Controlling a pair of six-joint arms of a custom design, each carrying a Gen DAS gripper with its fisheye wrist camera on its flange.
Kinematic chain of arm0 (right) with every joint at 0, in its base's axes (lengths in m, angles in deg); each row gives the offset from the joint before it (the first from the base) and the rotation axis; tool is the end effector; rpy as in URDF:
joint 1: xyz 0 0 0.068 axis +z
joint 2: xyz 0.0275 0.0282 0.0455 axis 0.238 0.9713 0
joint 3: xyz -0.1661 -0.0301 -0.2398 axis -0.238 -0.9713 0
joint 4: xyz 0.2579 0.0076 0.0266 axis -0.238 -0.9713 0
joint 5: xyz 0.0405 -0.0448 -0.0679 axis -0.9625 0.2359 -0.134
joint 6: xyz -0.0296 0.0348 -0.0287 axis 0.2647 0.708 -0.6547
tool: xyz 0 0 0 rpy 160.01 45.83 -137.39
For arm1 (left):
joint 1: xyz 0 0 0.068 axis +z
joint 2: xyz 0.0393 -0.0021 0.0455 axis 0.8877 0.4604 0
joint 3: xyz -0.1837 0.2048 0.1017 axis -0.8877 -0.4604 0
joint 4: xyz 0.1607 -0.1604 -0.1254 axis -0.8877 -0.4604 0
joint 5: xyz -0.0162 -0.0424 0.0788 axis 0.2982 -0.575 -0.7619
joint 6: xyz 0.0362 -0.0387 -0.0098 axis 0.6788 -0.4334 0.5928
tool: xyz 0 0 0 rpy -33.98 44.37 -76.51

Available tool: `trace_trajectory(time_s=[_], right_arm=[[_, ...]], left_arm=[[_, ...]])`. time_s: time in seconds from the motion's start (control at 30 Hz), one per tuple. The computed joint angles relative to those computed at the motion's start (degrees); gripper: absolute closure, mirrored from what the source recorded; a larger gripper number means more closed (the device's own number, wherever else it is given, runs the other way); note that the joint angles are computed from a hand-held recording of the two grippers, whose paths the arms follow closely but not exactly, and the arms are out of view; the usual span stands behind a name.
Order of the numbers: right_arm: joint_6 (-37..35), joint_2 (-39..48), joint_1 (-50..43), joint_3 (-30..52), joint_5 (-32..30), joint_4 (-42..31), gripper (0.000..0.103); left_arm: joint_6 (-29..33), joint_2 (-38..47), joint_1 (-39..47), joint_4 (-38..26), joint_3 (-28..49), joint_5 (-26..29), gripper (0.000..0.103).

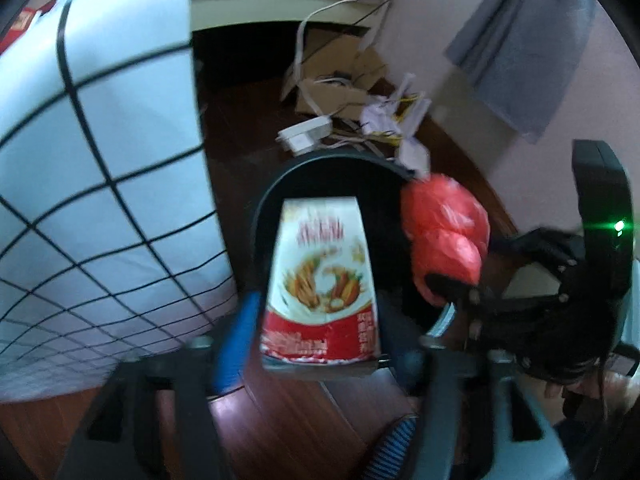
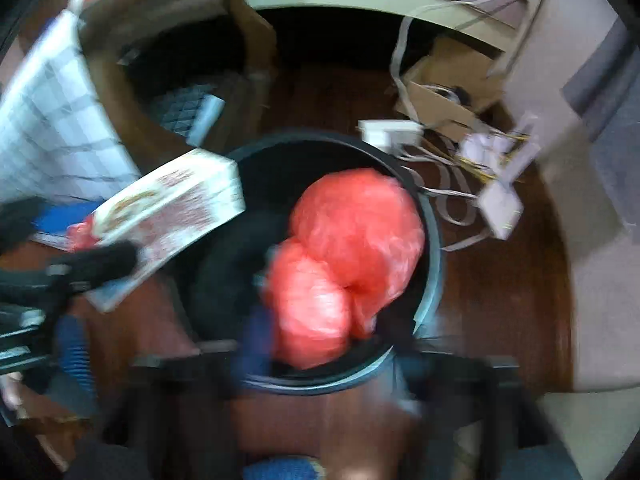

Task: Collect trash
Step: 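Open both grippers to drop the carton and red bag into the bin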

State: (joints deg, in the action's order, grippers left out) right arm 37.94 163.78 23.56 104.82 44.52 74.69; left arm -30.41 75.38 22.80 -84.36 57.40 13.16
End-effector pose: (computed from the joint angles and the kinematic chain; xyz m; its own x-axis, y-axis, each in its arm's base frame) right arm 0.2908 0.0529 0.0870 -0.7506 -0.5327 -0.3910 -0.5416 0.8349 -0.0978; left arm 0.2112 -0.1673 0.1147 -0.8809 -0.1097 -0.4604 -0.0241 0.9819 -0.1877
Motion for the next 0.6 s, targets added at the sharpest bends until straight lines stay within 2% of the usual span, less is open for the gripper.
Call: trace_trajectory(time_s=[0.03, 0.07, 0.27, 0.6], right_arm=[[-0.3, 0.5, -0.6, -0.4, 0.7, 1.4, 0.002], [-0.3, 0.9, -1.5, -0.1, 0.9, 1.3, 0.000], [0.5, 0.1, -4.1, 0.5, 2.4, 1.1, 0.000], [2.4, -5.8, -2.4, -2.7, 3.9, 0.4, 0.000]], left_arm=[[-0.8, 0.2, -0.1, 0.0, -0.1, -0.6, 0.012], [-1.6, 0.4, -0.3, -0.4, -0.1, -1.0, 0.003], [-1.8, 1.9, -0.9, -0.8, -0.2, -2.3, 0.001], [-4.2, -3.4, -2.4, -4.8, -3.3, -6.6, 0.000]])
